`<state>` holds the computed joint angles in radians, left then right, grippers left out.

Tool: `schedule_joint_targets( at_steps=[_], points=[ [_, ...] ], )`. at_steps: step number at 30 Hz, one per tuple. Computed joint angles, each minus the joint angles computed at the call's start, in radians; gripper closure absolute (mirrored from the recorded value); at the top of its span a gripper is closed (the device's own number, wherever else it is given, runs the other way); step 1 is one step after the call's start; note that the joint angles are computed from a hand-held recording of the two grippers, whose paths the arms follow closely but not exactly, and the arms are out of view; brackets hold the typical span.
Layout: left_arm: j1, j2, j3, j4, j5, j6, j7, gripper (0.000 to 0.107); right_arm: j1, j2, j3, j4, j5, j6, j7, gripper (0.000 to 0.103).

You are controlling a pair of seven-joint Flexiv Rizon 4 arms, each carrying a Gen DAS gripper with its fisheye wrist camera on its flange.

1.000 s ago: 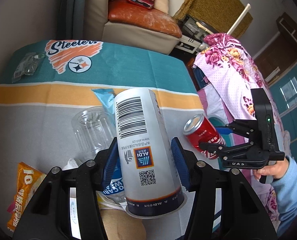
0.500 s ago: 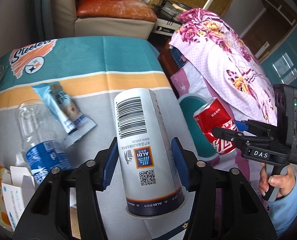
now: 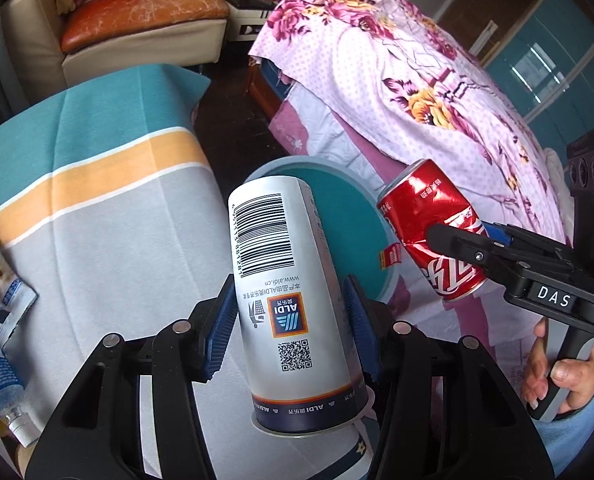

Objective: Collect trash
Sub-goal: 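Release can into bin with right tool while left tool releases white cup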

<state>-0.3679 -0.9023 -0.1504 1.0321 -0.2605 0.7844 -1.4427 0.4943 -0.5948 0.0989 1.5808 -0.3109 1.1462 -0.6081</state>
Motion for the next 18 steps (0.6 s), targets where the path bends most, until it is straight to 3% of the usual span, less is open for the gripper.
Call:
schedule_joint_targets(
  at_steps=[9, 18],
  points=[
    [-0.054, -0.140, 0.023, -0.238, 0.032, -0.136, -0.023, 0.053, -0.012, 0.004, -0.022, 0.053, 0.000, 0.037, 0.058, 0.055],
    [-0.068, -0.260, 0.038, -0.414, 0.039, -0.239, -0.049, 0.052, -0.032, -0.042, -0.003, -0.002, 0.023, 0.001, 0.036, 0.057]
  ],
)
